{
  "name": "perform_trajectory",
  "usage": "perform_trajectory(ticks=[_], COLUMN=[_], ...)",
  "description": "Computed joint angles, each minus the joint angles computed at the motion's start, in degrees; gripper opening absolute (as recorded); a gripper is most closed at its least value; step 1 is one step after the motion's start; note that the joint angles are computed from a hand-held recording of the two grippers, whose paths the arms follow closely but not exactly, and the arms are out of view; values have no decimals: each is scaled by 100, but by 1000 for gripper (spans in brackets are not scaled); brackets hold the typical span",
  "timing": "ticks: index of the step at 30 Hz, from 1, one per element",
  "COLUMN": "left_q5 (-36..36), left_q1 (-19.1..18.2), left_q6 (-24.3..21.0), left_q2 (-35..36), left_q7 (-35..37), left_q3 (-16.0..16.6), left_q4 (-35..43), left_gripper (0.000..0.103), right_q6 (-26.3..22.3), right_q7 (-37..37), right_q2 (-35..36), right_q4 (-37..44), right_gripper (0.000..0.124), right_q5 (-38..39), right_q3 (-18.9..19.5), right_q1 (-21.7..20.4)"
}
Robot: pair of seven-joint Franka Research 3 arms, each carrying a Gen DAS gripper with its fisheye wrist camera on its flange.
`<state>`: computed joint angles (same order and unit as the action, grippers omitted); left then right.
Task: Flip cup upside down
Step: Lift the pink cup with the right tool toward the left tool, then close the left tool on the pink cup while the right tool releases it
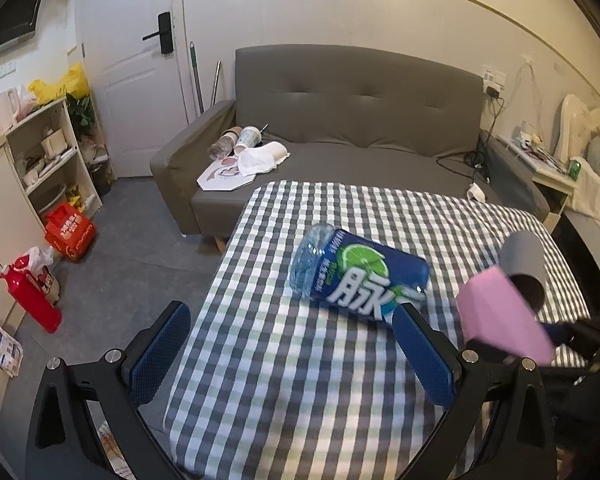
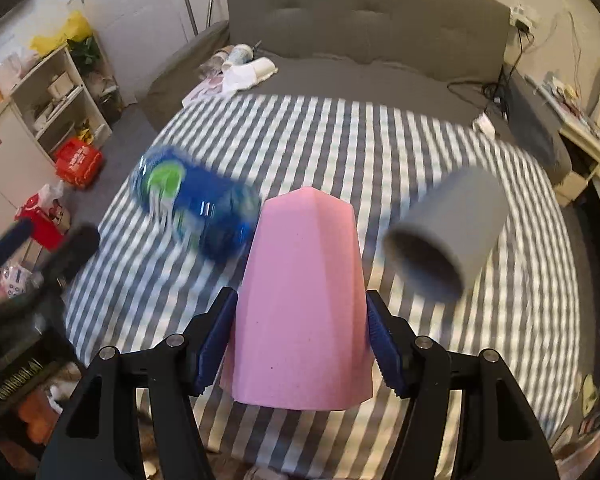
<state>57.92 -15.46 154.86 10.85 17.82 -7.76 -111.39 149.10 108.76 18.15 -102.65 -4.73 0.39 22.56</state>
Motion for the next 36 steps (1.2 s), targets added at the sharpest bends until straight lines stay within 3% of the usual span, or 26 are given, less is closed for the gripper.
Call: perform_trajectory(ticks=[6,11,15,20,28,31,36], left_q5=[216,92,38,-202,-1296,-1754,-2799], left_q1=[-16,53,15,-87,-354,-505,-652], left_q6=[-76,-102,-329,-619,-732,-1010,-1733], left_q2=[-410,-548,-546,-443,68,442,1243], left_q7=[-214,-285,-297,14,1319,1878,3005], left_q3=[-98,-221,-299,-387,-545,-576,-636], left_q4=[-448,-607,-546,-393,328,838,1927], left_gripper=[103,103,103,103,103,103,103], right_q6=[282,584,760,1047,1020,1093,1290], right_q7=[414,256,-303,-626,-199,18,-44], right_q2=[-259,-357,-543,-1116,-1899,-2040,-1987], right_q4=[-681,-991,-1195,-1662,-2189,-2318,-2381], right_gripper=[64,65,82,88,88,88,88], right_q5=[-227,-53,663,912,-296,-489,-167], right_q3=[-41,64,272,232,87,96,68], right_q1=[111,-20,-255,-382,-789,-1013,-1277])
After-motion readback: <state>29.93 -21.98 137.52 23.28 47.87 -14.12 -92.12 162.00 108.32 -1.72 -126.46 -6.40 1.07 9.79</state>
